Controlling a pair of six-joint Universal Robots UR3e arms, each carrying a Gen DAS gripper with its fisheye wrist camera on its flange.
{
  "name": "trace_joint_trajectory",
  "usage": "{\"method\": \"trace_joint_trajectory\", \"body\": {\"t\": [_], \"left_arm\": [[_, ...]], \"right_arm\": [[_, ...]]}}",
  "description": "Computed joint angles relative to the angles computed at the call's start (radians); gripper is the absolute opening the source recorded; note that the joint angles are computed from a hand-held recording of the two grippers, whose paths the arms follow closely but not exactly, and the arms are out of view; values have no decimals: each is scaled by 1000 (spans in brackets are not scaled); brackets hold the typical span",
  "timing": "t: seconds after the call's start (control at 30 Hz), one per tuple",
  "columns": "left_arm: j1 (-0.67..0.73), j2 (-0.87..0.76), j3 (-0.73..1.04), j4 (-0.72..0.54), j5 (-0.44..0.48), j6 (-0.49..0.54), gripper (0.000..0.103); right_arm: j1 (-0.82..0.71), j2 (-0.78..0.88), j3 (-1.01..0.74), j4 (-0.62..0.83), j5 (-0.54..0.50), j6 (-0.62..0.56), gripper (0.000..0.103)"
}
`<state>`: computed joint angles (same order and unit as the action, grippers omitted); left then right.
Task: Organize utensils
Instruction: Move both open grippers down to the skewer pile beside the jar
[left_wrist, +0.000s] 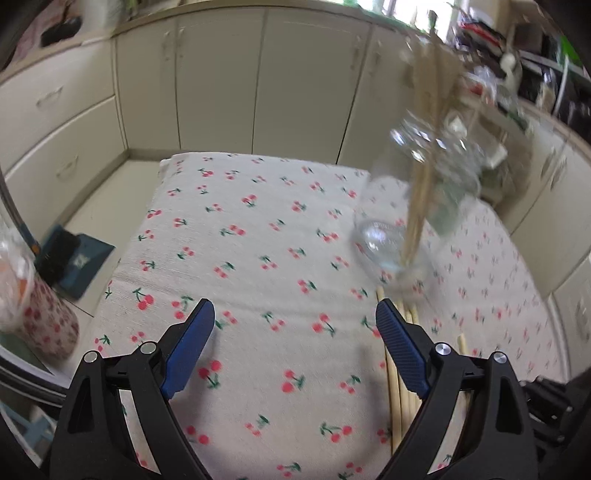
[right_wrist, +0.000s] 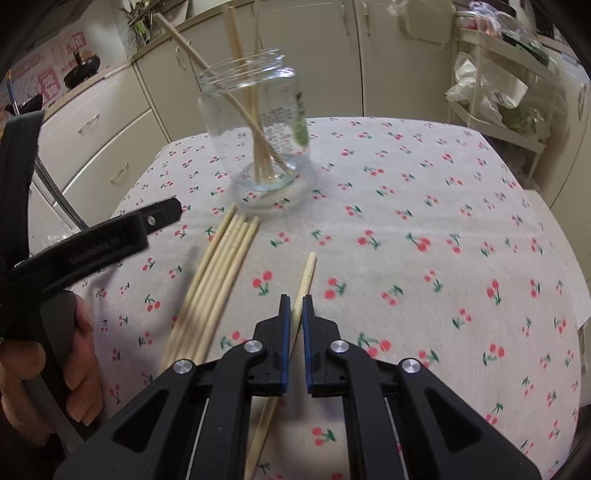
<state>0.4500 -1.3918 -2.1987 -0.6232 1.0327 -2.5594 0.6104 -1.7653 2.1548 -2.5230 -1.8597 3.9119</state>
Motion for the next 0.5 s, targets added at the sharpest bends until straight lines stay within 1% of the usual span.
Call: {"method": "trace_joint_trajectory", "body": {"t": [0.17, 0.23, 0.27, 0.33, 0.43, 0.47, 0.5], "left_arm": [[-98, 26, -38, 62, 109, 0, 85], [-118, 27, -43, 76, 123, -3, 85], [-137, 22, -41, 86, 144, -8, 85], [-162, 7, -35, 101, 178, -10, 85], [-182, -21, -20, 116, 215, -40, 83], [-188, -26, -18, 128, 229, -60, 82], [-193, -34, -19, 141, 237, -70, 82]], "right_arm": [[-58, -105, 114, -73, 79, 18, 8], [-76, -129, 140, -93, 103, 16, 8], [-84, -135, 149, -101, 114, 14, 8], [-93, -143, 158, -110, 126, 10, 9], [-93, -143, 159, -112, 129, 10, 9], [-87, -135, 149, -105, 122, 9, 10], [-87, -128, 141, -101, 119, 0, 14]]}}
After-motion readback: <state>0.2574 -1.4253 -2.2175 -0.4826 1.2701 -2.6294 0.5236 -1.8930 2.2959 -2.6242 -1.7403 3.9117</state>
